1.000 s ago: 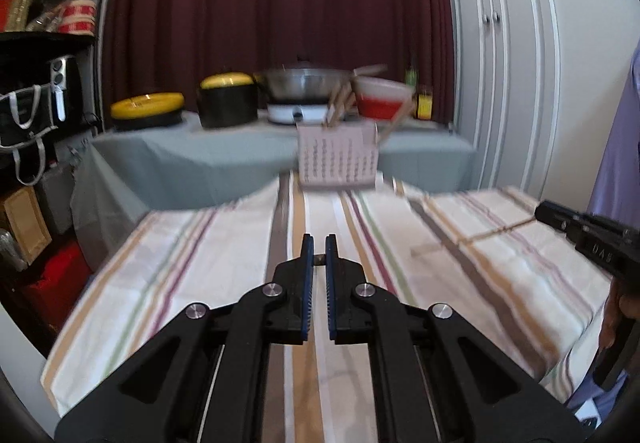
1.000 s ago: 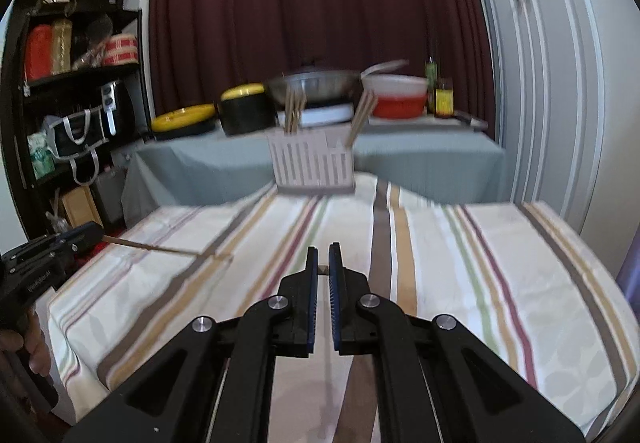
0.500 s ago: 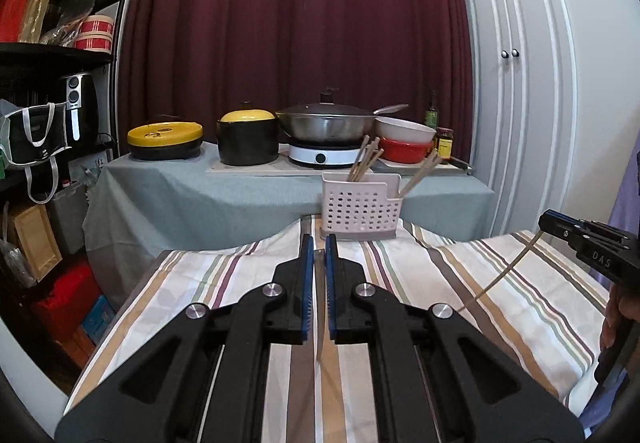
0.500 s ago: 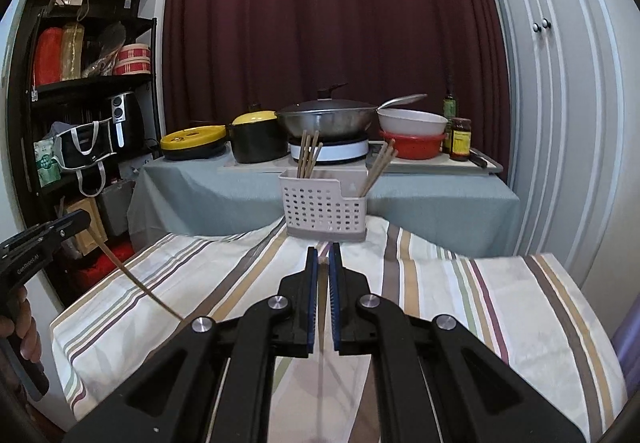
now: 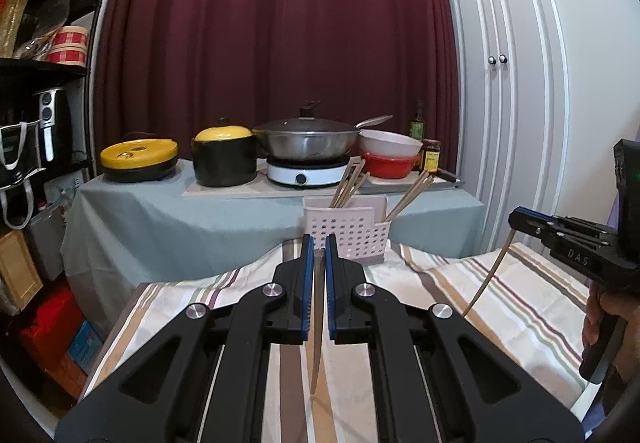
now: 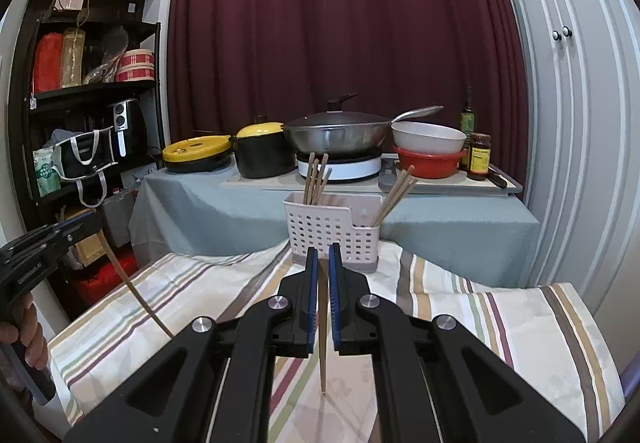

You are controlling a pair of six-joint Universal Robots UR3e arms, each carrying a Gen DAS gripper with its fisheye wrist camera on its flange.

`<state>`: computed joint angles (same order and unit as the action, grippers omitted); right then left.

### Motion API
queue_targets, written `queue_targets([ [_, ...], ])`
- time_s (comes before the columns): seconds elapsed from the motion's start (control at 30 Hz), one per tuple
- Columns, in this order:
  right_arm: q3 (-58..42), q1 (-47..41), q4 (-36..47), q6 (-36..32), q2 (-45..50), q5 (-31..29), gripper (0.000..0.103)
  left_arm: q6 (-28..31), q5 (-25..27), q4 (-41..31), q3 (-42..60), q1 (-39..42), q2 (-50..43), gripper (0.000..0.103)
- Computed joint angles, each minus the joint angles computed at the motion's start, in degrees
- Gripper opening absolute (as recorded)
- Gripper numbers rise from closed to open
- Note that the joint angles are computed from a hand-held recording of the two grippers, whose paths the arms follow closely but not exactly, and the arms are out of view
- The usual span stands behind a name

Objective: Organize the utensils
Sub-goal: 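Lift the left tool's chopstick over the holder while the right tool carries its chopstick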

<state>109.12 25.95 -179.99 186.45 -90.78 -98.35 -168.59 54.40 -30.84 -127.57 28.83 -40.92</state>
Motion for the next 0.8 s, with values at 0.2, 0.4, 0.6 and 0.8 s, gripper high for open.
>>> queue_targets([
  [0.2,-8.06,-2.89,1.74,-2.66,2.8,2.94,0.006,-4.23,7.08,11.89,9.44,-9.42,-17.12,0.006],
  [0.4,-21.75,-6.48,4.44,-5.11,9.48,6.39,0.006,-7.41,14.86,18.56,25.3,-17.28,-34.59,0.006],
  [0.6,-39.15,-9.31,7.66,-7.23,19.71,8.22,0.006,-8.42,22.29,19.25,47.52,-23.44,-52.62,0.006],
  [0.8,-56.79,-11.01,11.84,-8.29,30.86,8.96,0.006,-9.34,26.67,16.03,70.3,-26.96,-68.36,0.006],
])
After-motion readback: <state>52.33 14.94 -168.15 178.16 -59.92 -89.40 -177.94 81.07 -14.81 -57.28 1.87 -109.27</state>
